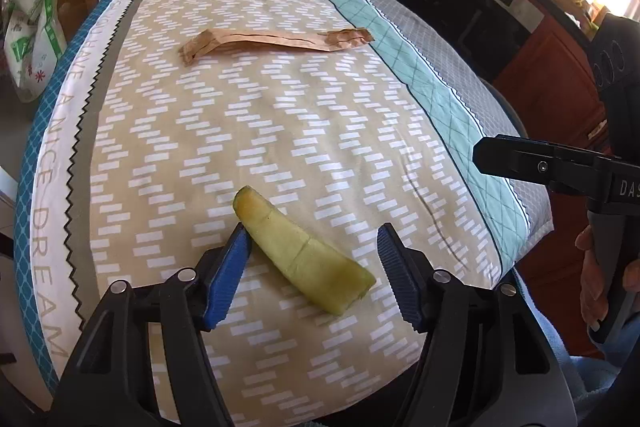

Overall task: Collect trash
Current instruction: 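Grasp the second melon rind piece with the left gripper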

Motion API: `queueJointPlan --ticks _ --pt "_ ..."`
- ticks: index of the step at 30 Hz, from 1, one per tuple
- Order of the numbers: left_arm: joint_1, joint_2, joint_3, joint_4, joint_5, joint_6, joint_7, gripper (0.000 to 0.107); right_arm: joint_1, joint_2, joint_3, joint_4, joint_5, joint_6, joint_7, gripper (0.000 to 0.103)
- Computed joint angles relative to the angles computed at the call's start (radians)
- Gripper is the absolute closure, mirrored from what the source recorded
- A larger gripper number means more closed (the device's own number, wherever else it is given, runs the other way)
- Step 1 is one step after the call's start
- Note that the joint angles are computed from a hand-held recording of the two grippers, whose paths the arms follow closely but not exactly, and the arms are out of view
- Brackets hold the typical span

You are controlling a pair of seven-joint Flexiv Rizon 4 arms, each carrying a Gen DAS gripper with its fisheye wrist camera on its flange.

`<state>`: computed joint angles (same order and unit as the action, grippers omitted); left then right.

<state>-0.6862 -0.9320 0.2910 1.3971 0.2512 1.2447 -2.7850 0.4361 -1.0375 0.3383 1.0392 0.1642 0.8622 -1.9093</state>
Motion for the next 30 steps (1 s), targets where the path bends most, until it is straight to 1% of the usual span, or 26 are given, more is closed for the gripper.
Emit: queueJointPlan --ticks 2,4,9,10,11,13,15,17,21,22,23,25,26,29,30 --pt "0.006 -0.013 -0.009 -0.031 -0.003 -0.025 0.023 0.052 -0.005 -0.006 0.002 -0.012 0.005 -0.009 0.004 0.017" --pt "0.009 -0.025 -0.014 -0.065 0.000 -0.061 0.045 0.057 -0.011 -0.011 0.003 -0.021 0.012 -0.014 0.007 0.017" --pt "0.021 -0.050 -0.041 -0.139 0.019 -0.138 0.099 0.064 -0.024 -0.021 0.004 -0.039 0.031 -0.023 0.014 0.017" --pt "0.025 -0.053 -0.048 -0.150 0.022 -0.150 0.110 0.071 -0.026 -0.023 0.005 -0.043 0.034 -0.026 0.015 0.017" --pt "0.024 -0.056 -0.049 -0.161 0.025 -0.170 0.115 0.082 -0.029 -0.025 0.005 -0.045 0.038 -0.028 0.016 0.017" --pt "0.020 -0.059 -0.050 -0.178 0.037 -0.204 0.121 0.086 -0.033 -0.028 0.006 -0.050 0.045 -0.033 0.017 0.017" --pt "0.023 -0.063 -0.062 -0.198 0.048 -0.237 0.142 0.086 -0.034 -0.030 0.005 -0.054 0.048 -0.039 0.017 0.017" --pt "0.032 -0.068 -0.084 -0.217 0.050 -0.263 0.171 0.085 -0.032 -0.030 0.001 -0.054 0.048 -0.038 0.019 0.017" --pt "0.035 -0.086 -0.098 -0.276 0.066 -0.348 0.223 0.084 -0.027 -0.034 -0.002 -0.064 0.045 -0.038 0.015 0.017" --pt "0.040 -0.092 -0.105 -0.294 0.067 -0.369 0.243 0.082 -0.026 -0.035 -0.002 -0.069 0.044 -0.039 0.016 0.017" --pt "0.048 -0.096 -0.114 -0.304 0.065 -0.377 0.256 0.080 -0.024 -0.038 -0.002 -0.078 0.044 -0.041 0.018 0.017" --pt "0.070 -0.098 -0.133 -0.305 0.055 -0.361 0.272 0.081 -0.022 -0.041 -0.004 -0.089 0.045 -0.039 0.022 0.017" --pt "0.075 -0.099 -0.136 -0.307 0.052 -0.360 0.282 0.089 -0.022 -0.041 -0.005 -0.091 0.047 -0.035 0.023 0.017" --pt "0.085 -0.088 -0.142 -0.284 0.041 -0.341 0.281 0.092 -0.020 -0.045 -0.010 -0.102 0.043 -0.036 0.030 0.017" --pt "0.081 -0.084 -0.130 -0.279 0.043 -0.343 0.269 0.092 -0.019 -0.047 -0.012 -0.105 0.042 -0.039 0.031 0.017"
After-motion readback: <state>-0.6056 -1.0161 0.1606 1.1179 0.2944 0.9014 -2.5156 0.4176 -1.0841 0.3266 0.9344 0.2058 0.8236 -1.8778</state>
